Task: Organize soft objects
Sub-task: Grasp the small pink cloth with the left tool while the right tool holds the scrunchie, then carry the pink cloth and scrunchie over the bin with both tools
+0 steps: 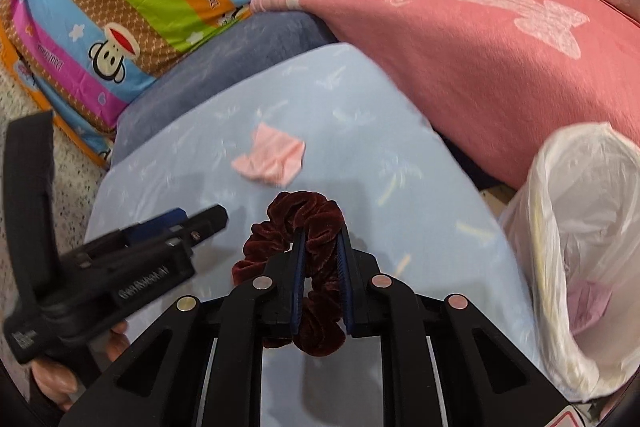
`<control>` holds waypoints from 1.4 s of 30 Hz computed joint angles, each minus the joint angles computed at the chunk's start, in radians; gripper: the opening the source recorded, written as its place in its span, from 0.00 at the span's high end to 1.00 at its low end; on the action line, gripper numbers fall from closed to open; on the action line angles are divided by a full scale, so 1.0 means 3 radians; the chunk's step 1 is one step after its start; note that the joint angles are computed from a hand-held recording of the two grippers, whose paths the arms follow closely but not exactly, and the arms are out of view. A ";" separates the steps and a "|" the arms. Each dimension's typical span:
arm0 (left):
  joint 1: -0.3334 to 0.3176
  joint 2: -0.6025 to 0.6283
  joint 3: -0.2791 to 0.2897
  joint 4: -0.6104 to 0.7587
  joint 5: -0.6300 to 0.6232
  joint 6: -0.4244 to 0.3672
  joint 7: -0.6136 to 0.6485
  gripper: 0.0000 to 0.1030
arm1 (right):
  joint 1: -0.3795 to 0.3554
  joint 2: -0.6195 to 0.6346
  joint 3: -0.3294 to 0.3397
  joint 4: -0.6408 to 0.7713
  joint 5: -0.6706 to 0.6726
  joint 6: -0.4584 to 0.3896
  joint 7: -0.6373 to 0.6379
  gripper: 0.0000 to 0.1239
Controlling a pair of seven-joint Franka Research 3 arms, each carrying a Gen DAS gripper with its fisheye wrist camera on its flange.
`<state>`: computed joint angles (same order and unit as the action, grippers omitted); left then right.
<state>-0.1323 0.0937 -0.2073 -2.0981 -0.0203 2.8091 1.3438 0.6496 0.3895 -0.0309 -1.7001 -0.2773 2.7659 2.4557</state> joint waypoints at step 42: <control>-0.0131 -0.0079 -0.0196 0.0182 -0.0559 -0.0107 0.0407 0.94 | 0.0157 -0.0454 -0.0337 -0.0346 -0.0522 0.0348 0.0792 0.87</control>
